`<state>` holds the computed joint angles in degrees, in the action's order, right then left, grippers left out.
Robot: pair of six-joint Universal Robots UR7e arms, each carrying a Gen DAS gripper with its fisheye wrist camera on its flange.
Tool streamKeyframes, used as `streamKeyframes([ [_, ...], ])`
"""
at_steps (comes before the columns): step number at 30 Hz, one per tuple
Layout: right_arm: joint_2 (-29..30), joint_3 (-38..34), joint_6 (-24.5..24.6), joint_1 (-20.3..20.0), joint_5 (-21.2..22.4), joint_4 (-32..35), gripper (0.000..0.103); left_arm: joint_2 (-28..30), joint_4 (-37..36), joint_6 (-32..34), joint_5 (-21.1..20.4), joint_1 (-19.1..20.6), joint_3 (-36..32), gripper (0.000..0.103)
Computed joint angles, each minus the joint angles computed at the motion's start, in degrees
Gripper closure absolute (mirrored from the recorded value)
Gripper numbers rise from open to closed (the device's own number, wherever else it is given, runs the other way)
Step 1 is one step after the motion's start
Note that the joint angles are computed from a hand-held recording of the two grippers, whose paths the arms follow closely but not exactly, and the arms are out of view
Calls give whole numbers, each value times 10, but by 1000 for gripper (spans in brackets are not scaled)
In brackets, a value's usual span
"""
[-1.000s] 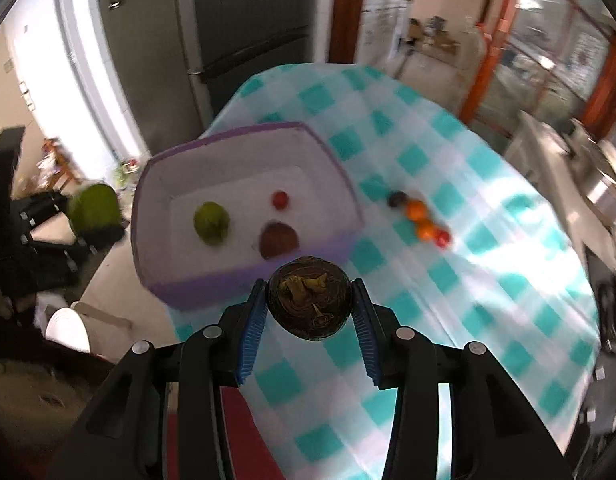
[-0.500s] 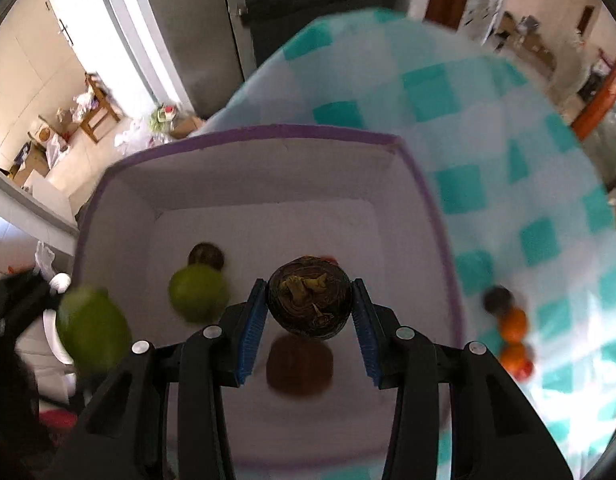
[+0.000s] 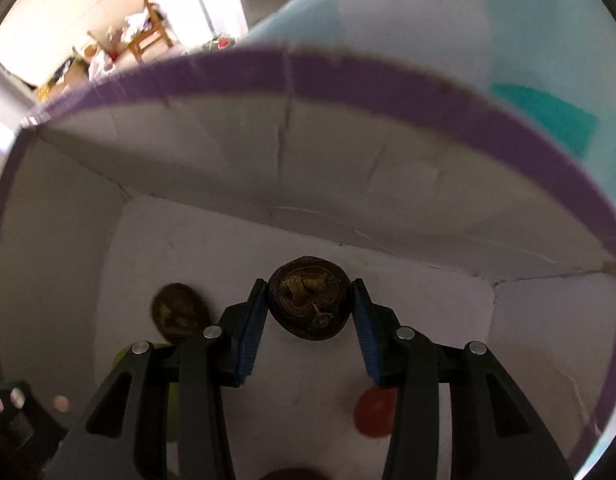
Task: Organize fruits
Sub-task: 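Open the left gripper to drop the green apple while the right gripper drops the dried fruit, then move both open grippers to the row of fruit and grasp the red tomato with the right gripper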
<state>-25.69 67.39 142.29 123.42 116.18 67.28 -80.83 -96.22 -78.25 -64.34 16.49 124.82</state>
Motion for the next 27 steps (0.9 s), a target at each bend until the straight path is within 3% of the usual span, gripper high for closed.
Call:
streamKeyframes([
  [5,-3,9,-1,-11,-16,-12,60,22,-15,29,-17,26,-6,39],
  [7,-6,10,1,-14,-17,-16,53,27,-20,37,-19,33,-6,39],
  [9,-12,7,9,-18,-20,-15,33,34,-20,47,-18,35,-9,39],
  [12,-22,-9,32,-25,-29,0,33,41,-11,52,1,24,-14,38],
  [15,-49,-32,54,-35,-74,12,28,35,-18,46,0,25,-14,32],
  [17,-71,-50,70,-39,-104,23,28,23,-18,31,24,11,-13,24],
  [20,-125,-62,68,-44,-157,18,25,13,-14,23,58,-8,-23,13],
  [23,-221,-22,82,-61,-187,-46,17,23,27,10,109,-21,-56,7],
  [27,-337,70,94,-133,-127,-133,16,42,36,13,162,-22,-92,4],
])
